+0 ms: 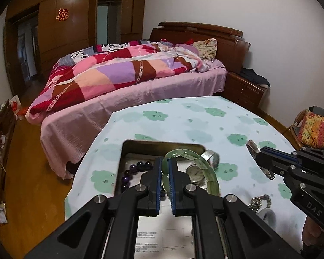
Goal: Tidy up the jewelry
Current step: 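Lower the jade bangle into the tin box with the left gripper while the right releases its bangle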
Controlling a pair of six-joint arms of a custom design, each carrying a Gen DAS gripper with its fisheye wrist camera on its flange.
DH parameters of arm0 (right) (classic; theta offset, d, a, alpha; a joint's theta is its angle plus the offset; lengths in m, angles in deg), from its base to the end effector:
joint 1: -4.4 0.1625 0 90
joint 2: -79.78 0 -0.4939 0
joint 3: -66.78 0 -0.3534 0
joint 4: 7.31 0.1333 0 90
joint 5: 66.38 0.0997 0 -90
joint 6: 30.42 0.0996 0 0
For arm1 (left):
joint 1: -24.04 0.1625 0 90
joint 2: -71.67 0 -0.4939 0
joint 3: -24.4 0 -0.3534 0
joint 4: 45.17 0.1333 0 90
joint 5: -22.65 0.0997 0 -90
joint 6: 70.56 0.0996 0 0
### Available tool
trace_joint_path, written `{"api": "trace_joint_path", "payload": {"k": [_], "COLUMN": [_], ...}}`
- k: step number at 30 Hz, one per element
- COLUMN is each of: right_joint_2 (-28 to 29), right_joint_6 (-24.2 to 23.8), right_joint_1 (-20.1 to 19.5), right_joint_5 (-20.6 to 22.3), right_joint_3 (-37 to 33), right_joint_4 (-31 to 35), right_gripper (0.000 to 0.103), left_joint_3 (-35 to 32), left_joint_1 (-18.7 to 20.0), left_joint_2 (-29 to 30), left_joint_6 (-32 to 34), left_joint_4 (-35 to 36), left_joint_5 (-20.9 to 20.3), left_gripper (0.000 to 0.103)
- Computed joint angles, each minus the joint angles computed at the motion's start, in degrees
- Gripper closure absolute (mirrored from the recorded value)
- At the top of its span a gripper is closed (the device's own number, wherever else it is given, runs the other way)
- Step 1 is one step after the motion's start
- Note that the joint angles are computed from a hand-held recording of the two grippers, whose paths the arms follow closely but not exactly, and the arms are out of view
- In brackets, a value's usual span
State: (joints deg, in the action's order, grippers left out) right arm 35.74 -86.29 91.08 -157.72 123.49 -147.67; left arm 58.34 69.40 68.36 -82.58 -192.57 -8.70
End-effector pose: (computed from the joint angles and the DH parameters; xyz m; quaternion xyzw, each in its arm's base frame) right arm 0.0821 -0.8458 0.4105 0.4155 -0.8502 0.2754 0.1691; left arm -0.4837 -0.8006 0.0096 0.1294 0.8459 -0.4038 0.3236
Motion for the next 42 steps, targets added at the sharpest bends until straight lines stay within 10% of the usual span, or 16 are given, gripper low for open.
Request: {"api": "trace_joint_path", "payload": {"k": [26,34,42], "right_joint_2": [4.3,3.6,7.2], "right_joint_6": [-3.3,-0.5,5.9], "right_joint_1": [2.3,1.4,1.1], "right_joint_5": [-3.2,-0.4,-9.1], "right_joint_3": [0.1,-0.9,-6.8], "right_joint_4": [2.4,3.1,-2.1], "right_gripper": [0.091,0.068,0.061], "left_joint_3": [5.2,5.6,4.6], "left_joint_1": [2.7,2.1,2.3], "left_joint_2": [-2.6,-2.3,-1.9], "left_joint_6": [-7.0,-6.0,-7.8], "left_joint_4": [3.6,0.3,3.1], "left_joint_5": [-1.3,0.8,2.0], "left_gripper": [0.095,0.048,0.047]}}
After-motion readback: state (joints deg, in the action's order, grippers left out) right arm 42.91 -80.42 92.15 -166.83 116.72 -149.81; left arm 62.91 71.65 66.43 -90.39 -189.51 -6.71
